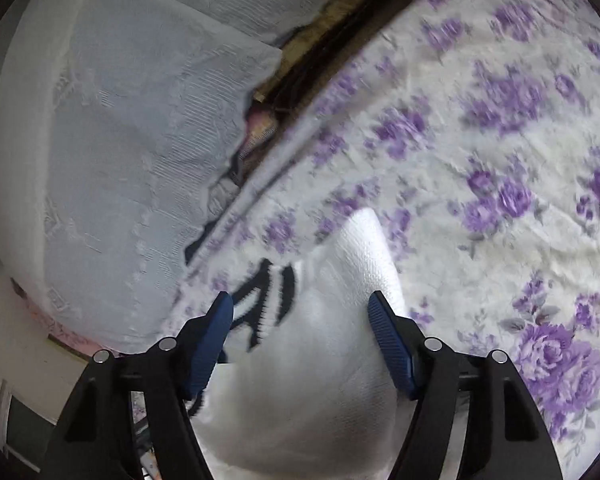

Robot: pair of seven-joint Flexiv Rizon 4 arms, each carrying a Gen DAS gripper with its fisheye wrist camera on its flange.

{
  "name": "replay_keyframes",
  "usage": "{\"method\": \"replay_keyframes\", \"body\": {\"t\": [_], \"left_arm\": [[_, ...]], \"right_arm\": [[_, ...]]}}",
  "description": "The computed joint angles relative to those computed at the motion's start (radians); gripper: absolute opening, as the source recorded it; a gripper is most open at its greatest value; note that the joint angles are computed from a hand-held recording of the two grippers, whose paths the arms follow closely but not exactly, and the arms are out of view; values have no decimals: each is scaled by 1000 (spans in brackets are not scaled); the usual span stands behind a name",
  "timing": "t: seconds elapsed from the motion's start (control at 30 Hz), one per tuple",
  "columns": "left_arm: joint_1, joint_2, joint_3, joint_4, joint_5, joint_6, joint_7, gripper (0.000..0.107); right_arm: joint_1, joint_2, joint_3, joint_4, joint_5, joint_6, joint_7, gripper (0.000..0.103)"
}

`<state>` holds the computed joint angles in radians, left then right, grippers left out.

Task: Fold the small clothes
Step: 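Close the left tool on the striped cuff of the sock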

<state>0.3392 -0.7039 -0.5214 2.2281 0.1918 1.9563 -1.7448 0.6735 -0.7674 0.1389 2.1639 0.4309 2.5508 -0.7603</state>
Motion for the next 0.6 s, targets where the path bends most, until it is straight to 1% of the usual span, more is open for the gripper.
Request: {"method": "replay_keyframes", "body": {"t": [0.03, 0.07, 0.1, 0.13, 0.17, 0.2, 0.27, 0.3, 0.33, 0.37, 0.4, 0.43, 0.47, 0.5, 0.53, 0.57, 0.6], "left_arm": [[27, -12, -19, 6, -10, 17, -18, 10], [27, -9, -30, 24, -66, 48, 30, 10], [-1, 5, -8, 36, -97, 81, 52, 10], [-40, 22, 40, 36, -63, 120, 25, 10], [-84, 38, 102, 28, 8, 169, -31, 10], [-124, 46, 142, 33, 14, 221, -32, 10], [-231, 66, 244, 45, -9, 322, -18, 10], [-270, 74, 278, 47, -34, 321, -14, 11], [-281, 79, 288, 40, -48, 274, -14, 11], [-263, 75, 275, 22, -50, 177, -20, 12], [-274, 71, 283, 3, -87, 87, -18, 12], [-257, 52, 260, -19, -136, -17, 3, 14], [-212, 44, 220, -28, -120, -55, -16, 15], [-154, 40, 168, -11, -105, -38, -21, 15], [-112, 44, 131, 5, -93, -30, -28, 18], [-75, 49, 102, 33, -78, 5, -44, 18], [-49, 49, 85, 55, -58, 50, -63, 18]], "right_arm": [[13, 13, -9, 2, 1, 1, -21, 73], [18, 24, -10, 2, -12, 5, -36, 73], [12, 28, -4, 0, -31, 8, -38, 73], [-5, 30, 11, -2, -73, 14, -30, 73], [-15, 29, 18, -9, -104, 9, -25, 73], [-13, 32, 14, -18, -118, -13, -31, 73], [18, 34, -26, -44, -86, -128, -68, 73], [21, 27, -39, -54, -66, -177, -67, 73], [32, 13, -59, -67, -26, -222, -57, 63], [15, -9, -51, -68, -26, -203, -41, 49], [4, -12, -47, -59, -23, -201, -29, 28], [-35, -10, -20, -46, -52, -190, 2, 26], [-56, -17, -7, -33, -84, -158, 33, 26], [-49, -13, -7, -28, -63, -152, 30, 27], [-14, -1, -27, -22, -21, -153, 19, 33], [17, 10, -44, -18, 7, -148, 3, 39], [51, 23, -62, -16, 31, -143, -25, 51]]}}
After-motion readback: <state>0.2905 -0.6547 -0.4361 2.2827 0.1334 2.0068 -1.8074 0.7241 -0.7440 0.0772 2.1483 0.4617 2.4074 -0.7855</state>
